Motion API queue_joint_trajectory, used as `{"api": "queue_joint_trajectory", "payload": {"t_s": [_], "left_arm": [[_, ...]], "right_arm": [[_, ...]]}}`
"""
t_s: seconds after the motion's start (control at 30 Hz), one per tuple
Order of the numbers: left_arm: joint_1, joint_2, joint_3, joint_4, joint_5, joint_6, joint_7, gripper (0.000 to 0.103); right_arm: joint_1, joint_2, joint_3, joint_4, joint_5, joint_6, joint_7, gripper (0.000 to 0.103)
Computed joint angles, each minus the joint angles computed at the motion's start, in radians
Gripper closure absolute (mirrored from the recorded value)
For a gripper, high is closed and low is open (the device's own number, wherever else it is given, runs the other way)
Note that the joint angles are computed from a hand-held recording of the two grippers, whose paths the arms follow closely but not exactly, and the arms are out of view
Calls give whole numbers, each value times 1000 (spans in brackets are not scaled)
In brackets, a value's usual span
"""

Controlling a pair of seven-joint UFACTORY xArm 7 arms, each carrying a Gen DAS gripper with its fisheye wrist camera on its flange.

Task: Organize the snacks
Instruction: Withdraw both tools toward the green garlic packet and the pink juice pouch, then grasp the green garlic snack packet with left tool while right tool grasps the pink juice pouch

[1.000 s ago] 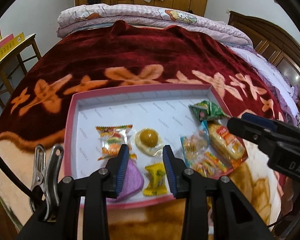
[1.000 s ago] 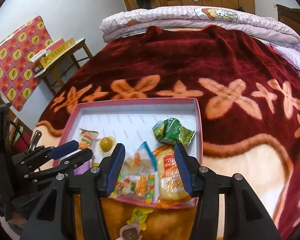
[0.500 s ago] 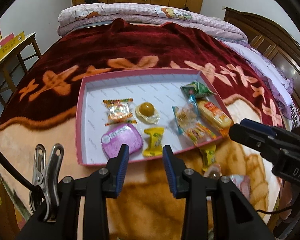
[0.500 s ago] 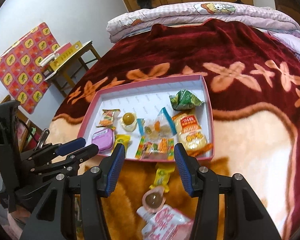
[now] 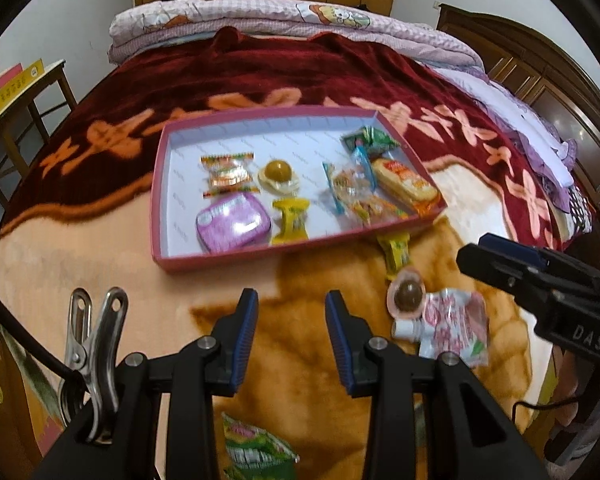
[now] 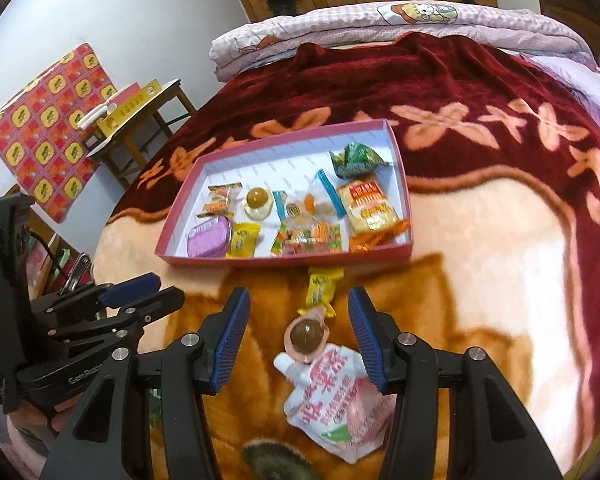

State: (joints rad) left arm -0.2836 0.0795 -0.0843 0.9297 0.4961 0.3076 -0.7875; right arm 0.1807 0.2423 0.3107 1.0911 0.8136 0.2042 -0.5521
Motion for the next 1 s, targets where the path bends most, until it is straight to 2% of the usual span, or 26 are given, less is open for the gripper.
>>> {"api": "queue_joint_trajectory", "payload": {"t_s": [0.2, 0.37, 0.8, 1.0], "left_arm": [[9, -38, -13, -63, -48, 20, 20, 67], [25, -74, -27, -118, -144, 9, 79, 67], [46, -146, -58, -202, -148, 6, 71, 67], [53, -177, -69, -257, -174, 6, 84, 63]], "right_arm": [[0, -15, 3, -37, 15, -7, -3, 51], [9, -23, -8, -60, 7, 2, 5, 51], [33, -77, -39, -149, -8, -1, 27, 51], [58, -82, -60, -188, -79, -43, 93, 50]]}}
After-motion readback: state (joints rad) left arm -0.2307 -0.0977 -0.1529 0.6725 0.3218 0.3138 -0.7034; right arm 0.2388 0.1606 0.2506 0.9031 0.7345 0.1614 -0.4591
